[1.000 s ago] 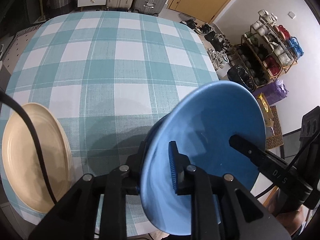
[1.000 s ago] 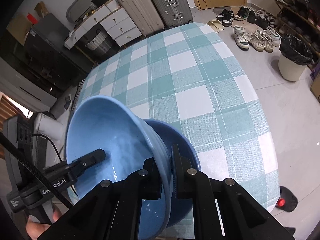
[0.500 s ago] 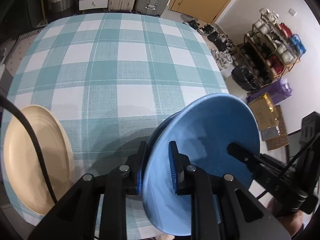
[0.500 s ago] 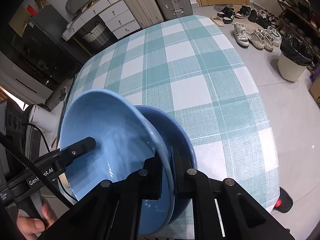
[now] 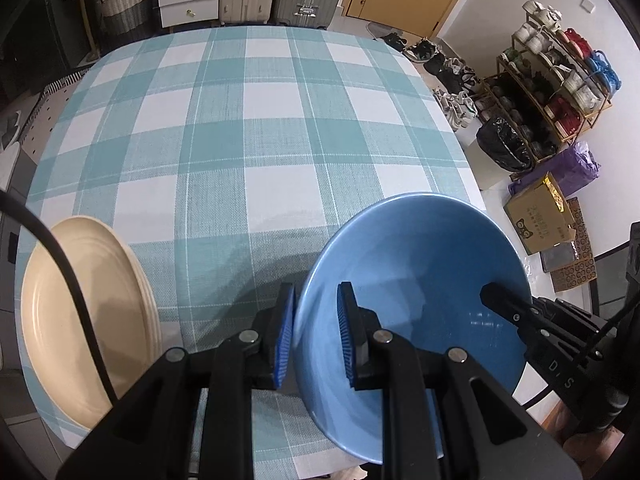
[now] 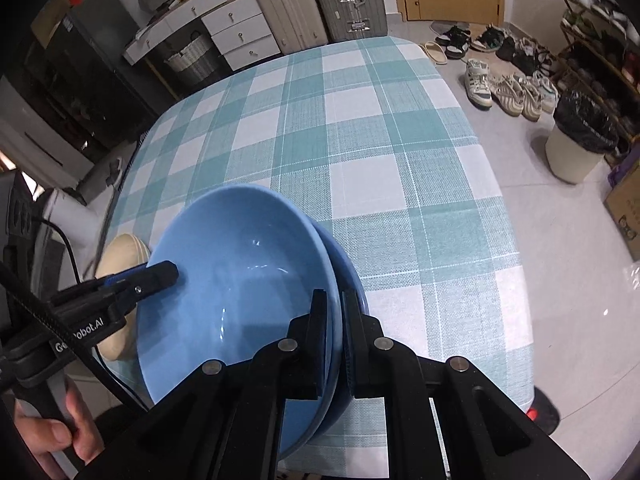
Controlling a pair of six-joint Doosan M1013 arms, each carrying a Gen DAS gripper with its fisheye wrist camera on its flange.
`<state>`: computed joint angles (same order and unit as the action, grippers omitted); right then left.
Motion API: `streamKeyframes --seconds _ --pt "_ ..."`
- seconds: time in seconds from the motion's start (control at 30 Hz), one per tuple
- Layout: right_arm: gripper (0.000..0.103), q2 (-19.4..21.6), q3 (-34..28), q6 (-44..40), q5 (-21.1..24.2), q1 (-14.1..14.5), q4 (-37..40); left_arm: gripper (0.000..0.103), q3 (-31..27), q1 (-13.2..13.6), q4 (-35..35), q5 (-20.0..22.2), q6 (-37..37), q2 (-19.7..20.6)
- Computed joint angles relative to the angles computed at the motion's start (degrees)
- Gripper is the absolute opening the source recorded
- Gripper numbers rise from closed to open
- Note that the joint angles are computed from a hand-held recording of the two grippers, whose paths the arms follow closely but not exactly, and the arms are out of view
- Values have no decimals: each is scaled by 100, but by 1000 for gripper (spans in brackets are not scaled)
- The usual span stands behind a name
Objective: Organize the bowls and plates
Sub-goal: 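Lower the light blue bowl into the nested bowls and open both tools, then withdraw both tools from the three nested bowls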
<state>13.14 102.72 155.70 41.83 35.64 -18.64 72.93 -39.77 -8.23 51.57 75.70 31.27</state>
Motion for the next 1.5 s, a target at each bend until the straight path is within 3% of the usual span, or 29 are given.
streamKeyframes --seconds 0.17,0.7,1.0,1.07,1.1,1.13,1.23,1.27,1.33,1.43,1.5 --pt "8 69 -110 -221 360 140 -332 18 71 -22 110 -69 -18 -37" --pt "8 105 -115 -50 762 355 -1099 21 271 -5 155 -218 -67 -167" --pt "9 75 -97 42 735 369 -1250 22 392 11 42 -317 -46 -221" --pt "13 26 -65 320 742 415 -1506 24 475 5 89 -456 -70 -282" --pt "19 -8 -34 511 714 441 -1671 33 509 2 128 -520 -103 -308" --pt "29 -61 23 808 635 481 -1905 48 569 -12 229 -627 -204 -355" --pt "55 -189 204 1741 437 676 -2792 51 810 -79 658 -1059 -586 -536" --pt "58 -208 257 2152 477 788 -3233 52 895 -106 801 -1208 -671 -594" --pt "82 -231 355 2681 415 948 -3835 61 992 -160 1075 -1357 -795 -653" --pt "84 -156 354 2868 462 1141 -4200 73 1130 -257 1610 -1572 -1050 -726" --pt "84 -96 352 3006 622 1280 -4514 74 1274 -291 1834 -1835 -1162 -803"
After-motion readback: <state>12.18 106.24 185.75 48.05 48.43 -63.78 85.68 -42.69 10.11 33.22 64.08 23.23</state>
